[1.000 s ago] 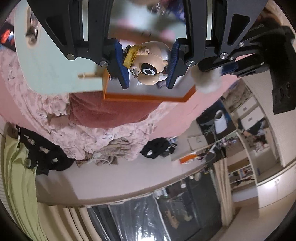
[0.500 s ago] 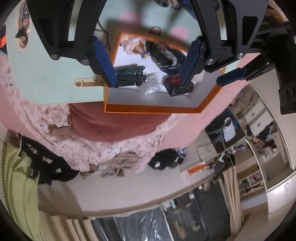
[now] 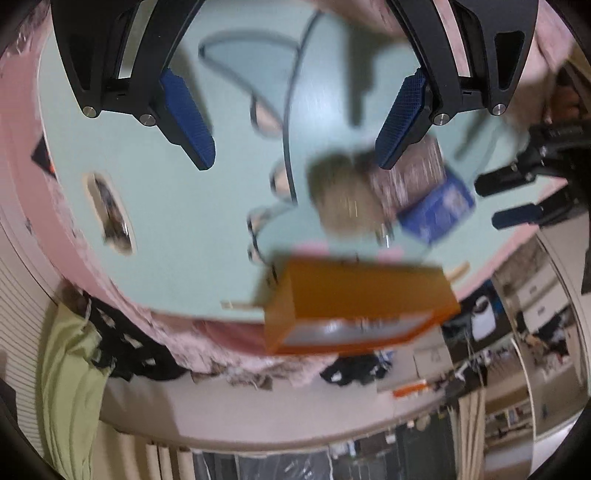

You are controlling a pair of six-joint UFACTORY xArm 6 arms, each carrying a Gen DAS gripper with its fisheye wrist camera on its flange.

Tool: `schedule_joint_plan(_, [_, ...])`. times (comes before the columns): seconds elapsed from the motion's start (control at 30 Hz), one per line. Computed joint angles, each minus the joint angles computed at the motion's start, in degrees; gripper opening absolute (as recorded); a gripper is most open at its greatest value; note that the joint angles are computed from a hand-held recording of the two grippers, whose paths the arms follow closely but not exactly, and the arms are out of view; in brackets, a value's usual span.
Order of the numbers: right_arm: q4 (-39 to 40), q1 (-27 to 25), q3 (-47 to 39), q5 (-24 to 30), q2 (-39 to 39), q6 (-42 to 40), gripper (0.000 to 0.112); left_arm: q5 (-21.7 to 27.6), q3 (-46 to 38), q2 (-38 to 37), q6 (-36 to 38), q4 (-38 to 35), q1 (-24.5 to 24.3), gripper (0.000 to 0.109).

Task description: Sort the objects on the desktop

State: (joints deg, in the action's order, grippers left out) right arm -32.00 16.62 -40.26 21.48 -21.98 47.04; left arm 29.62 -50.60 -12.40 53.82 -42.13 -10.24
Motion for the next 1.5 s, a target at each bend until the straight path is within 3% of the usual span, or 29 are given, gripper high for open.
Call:
schedule_joint_plan(0.1, [-5.64,0.89,1.77,1.38,-0.95,4.49,0.093,0.73,0.64,-0.15,-0.4,-0.76,0.54,0.07])
schedule_joint_plan(0.17, [-9.2,1.67,1.35,3.65,-0.57,6.88,0.1,1.74,-0.48,1.62,-5.13,3.52,0.69,0.071])
schedule_joint_plan(0.23, [-8.74,1.52,1.4,3.33,-0.16,6.17,0.103,-1.21,0.68,1.39,-8.33,7.28,-0.49,0.087])
schedule_joint_plan(0.4, [-9.81,1.35,1.57,2.74,-0.11,7.14,0.103,-1.35,1.38,0.95,-7.66,8.3,-1.48,0.103])
schedule_joint_plan(0.87, [-11.63,1.53,1.97,2.49,-0.86,9.08,0.103,-3.1,2.03,0.92,-8.68,7.68,-1.44,0.103])
schedule_joint_plan(1.0, [-11.47,1.23,1.97,2.13,-0.77,8.81,0.103,0.07,0.47,1.19,-4.17,2.05,0.0,0.102])
schedule_joint_plan(1.17, [-11.41,1.09,1.98,1.99,-0.73,8.67,0.103,0.25,-0.94,1.83,-3.56,1.32,0.23,0.087])
schedule_joint_plan(1.5, [-11.65,1.24,2.06,2.07,-0.77,9.0,0.103,0.76,-5.4,4.84,-3.42,2.0,-2.05,0.086])
